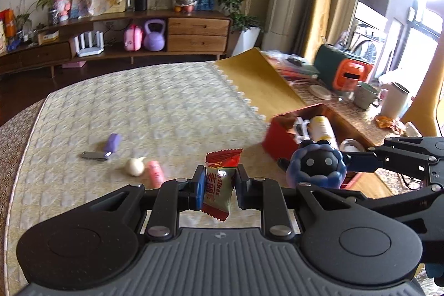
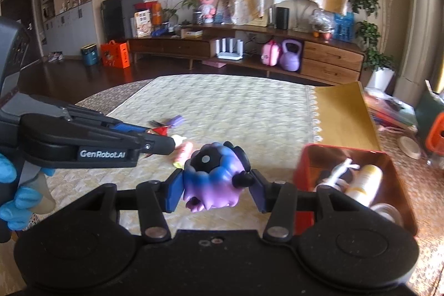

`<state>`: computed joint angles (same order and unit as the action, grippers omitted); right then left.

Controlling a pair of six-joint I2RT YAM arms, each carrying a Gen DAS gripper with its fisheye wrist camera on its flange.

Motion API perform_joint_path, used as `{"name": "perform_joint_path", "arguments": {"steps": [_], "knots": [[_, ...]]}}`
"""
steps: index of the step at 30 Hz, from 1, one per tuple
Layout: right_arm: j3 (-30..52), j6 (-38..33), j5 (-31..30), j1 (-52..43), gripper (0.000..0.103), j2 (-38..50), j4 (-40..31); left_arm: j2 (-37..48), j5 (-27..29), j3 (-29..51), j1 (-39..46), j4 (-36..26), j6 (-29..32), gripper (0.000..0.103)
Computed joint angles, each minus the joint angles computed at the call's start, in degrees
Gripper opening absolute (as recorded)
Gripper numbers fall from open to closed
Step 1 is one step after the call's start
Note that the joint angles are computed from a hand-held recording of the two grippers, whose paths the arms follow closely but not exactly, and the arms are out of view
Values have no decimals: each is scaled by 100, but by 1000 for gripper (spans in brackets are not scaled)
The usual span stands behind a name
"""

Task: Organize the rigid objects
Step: 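Carry the snack packet with the left tool while the right tool carries the ball toy to the tin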

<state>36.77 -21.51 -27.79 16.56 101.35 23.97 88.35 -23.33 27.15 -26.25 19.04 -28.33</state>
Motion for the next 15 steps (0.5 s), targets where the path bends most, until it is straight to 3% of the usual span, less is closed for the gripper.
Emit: {"name": "perform_joint_path", "arguments": {"steps": [15], "knots": [[259, -668, -863, -1601, 49, 185, -330, 1345, -386, 1748, -1060, -631, -351, 21]]}}
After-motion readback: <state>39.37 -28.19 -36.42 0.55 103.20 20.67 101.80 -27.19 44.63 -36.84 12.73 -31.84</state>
